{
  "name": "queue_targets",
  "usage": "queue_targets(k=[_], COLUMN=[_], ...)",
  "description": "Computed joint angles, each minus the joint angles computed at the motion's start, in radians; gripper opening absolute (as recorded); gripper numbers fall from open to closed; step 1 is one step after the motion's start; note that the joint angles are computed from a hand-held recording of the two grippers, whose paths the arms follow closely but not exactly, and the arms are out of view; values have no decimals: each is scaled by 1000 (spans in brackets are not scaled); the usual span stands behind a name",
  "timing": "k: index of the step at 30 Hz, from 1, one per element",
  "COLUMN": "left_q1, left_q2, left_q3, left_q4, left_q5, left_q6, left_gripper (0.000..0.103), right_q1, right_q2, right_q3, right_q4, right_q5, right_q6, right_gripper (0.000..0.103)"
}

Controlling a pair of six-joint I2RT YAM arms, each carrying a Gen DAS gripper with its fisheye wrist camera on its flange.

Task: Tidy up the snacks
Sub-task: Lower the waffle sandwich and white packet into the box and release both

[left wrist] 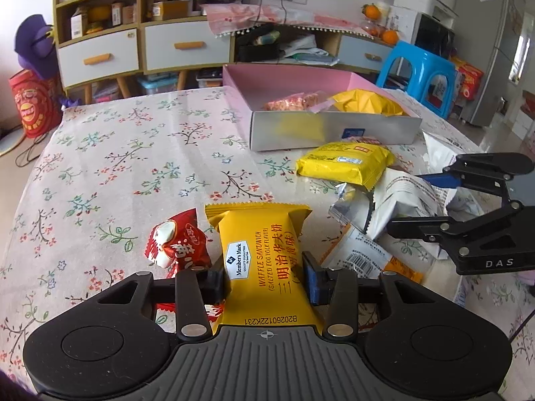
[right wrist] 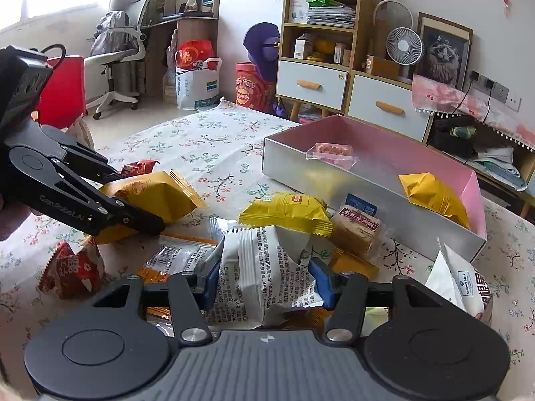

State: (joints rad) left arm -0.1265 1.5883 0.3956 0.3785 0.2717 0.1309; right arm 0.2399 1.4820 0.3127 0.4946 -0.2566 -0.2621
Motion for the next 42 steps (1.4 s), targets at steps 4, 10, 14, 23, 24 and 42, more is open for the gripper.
queue_targets(k=[4,10,14,23,24,42], left_q1=[9,13,6,-44,-52,-156], left_q2=[-7,-45,-79,-120,-121,92], left_q3=[6,19,25,62,67,399], left_q4=[-16,-55,-77,-122,-124,-212], left_q5=[11,32,41,20,12,-86], left_q6=[-23,-64,-89,-158,-166,-363], left_gripper=[40,40,40,40,40,40], right_q1=[-1,-1,-11,-29,-40,-211], right_q2=[-21,-82,-132,-221,-214,120], right_q3=[-14,-26,-29,-13,-4,305], right_q4=[14,6,-16,-53,-53,-74], right_q5=[-10,-16,-39,-58,-62,-106], right_q6=[4,22,44,79,85,279], right_gripper=[42,42,42,42,42,42])
